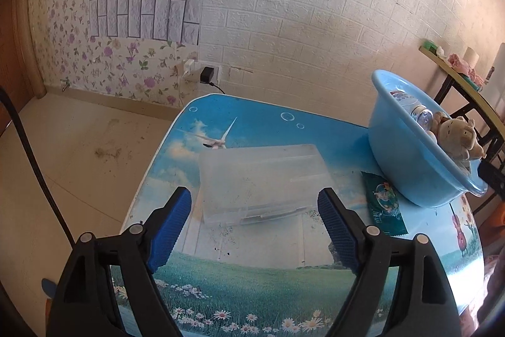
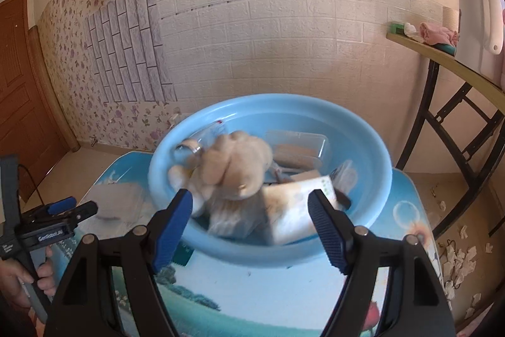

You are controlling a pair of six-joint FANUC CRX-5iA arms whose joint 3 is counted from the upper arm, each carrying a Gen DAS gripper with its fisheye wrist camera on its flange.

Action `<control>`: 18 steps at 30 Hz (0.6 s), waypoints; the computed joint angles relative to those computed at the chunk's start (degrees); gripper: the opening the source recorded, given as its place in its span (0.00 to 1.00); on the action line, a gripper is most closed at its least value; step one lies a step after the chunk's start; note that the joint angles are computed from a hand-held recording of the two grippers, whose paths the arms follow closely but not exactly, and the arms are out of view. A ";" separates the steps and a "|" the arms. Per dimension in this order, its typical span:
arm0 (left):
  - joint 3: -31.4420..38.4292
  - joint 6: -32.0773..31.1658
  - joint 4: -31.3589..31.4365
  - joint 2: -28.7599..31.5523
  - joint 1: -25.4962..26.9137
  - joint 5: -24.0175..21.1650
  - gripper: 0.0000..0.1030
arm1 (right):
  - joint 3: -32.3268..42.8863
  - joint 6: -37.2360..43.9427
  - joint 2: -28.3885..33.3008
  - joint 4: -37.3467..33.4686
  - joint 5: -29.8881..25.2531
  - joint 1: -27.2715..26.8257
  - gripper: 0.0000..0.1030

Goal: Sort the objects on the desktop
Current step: 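Move the left tool to the clear storage box while the right approaches the green snack packet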

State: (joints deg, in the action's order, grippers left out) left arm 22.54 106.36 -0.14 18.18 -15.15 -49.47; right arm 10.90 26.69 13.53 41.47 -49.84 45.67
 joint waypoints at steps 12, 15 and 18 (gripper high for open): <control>1.69 -2.35 0.64 0.84 -0.04 -0.78 0.89 | 2.35 4.06 1.54 -5.17 -0.50 4.12 0.74; -1.74 -9.57 3.79 -1.15 1.43 2.17 0.91 | 5.39 7.24 3.68 -9.80 -2.68 4.08 0.74; -2.13 -13.01 3.33 -1.78 2.33 1.79 0.91 | 9.07 8.66 6.28 -13.98 -5.35 3.23 0.74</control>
State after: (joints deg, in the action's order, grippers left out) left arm 20.42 93.34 3.19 16.40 -12.82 -47.68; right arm 19.97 35.35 19.81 27.49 -55.19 48.89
